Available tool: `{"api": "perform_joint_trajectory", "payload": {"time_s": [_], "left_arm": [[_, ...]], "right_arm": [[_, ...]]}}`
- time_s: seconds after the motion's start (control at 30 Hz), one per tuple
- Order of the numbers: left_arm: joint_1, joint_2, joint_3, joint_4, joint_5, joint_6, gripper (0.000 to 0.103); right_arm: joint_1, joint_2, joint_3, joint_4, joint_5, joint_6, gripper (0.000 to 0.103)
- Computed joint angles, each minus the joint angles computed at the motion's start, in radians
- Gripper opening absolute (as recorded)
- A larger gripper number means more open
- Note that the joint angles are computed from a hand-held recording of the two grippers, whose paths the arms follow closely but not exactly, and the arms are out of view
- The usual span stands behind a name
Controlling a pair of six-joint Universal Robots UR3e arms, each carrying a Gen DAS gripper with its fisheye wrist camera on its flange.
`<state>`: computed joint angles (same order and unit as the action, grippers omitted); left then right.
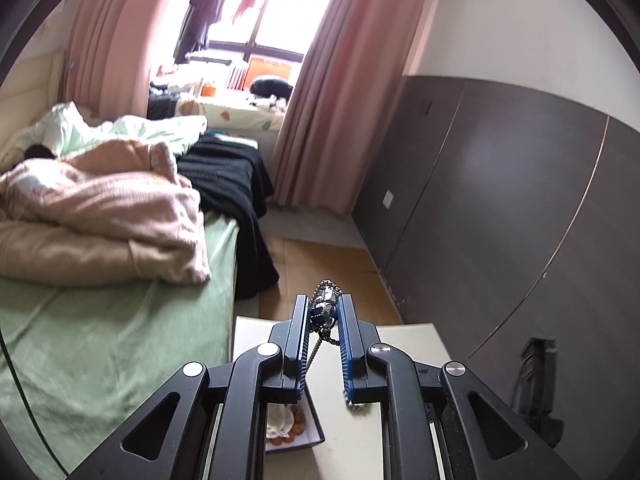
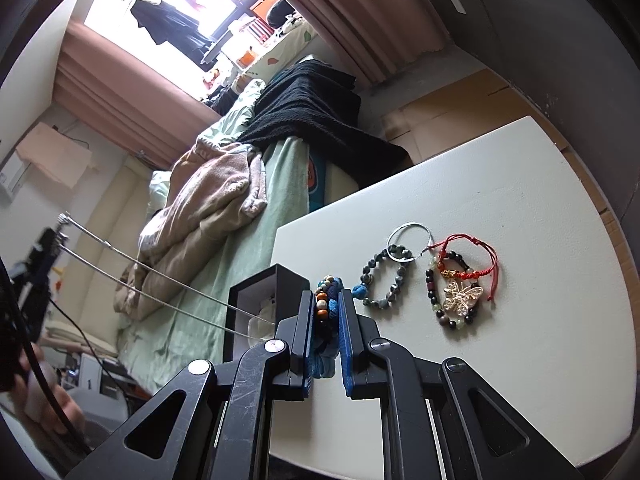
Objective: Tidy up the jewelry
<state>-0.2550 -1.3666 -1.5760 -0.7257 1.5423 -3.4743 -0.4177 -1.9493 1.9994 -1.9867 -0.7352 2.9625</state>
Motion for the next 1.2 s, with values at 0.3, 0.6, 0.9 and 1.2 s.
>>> {"api": "perform_joint_trajectory", "payload": {"time_s": [0.3, 0.6, 0.9, 1.2], "left_arm": [[0.076, 0.017, -0.245, 0.096, -0.147, -0.016, 0.014], [0.151, -0.013, -0.293, -0.005, -0.242, -0.009, 0.015], [0.268, 0.088, -0.355, -0.024, -0.326, -0.003, 0.057], [0.355, 0.158, -0.399, -0.037, -0.339, -0.022, 0.057]], "right_arm": [[0.013, -0.017, 0.021, -0.04, 0.004, 0.014, 0.013], [0.089, -0.009, 0.05, -0.18, -0.011, 0.056, 0.013], [0.176, 0.072, 0.072, -0.383, 0.035, 0.164, 0.013], [0.332, 0.289, 0.015, -0.623, 0.111, 0.319, 0.014]]}}
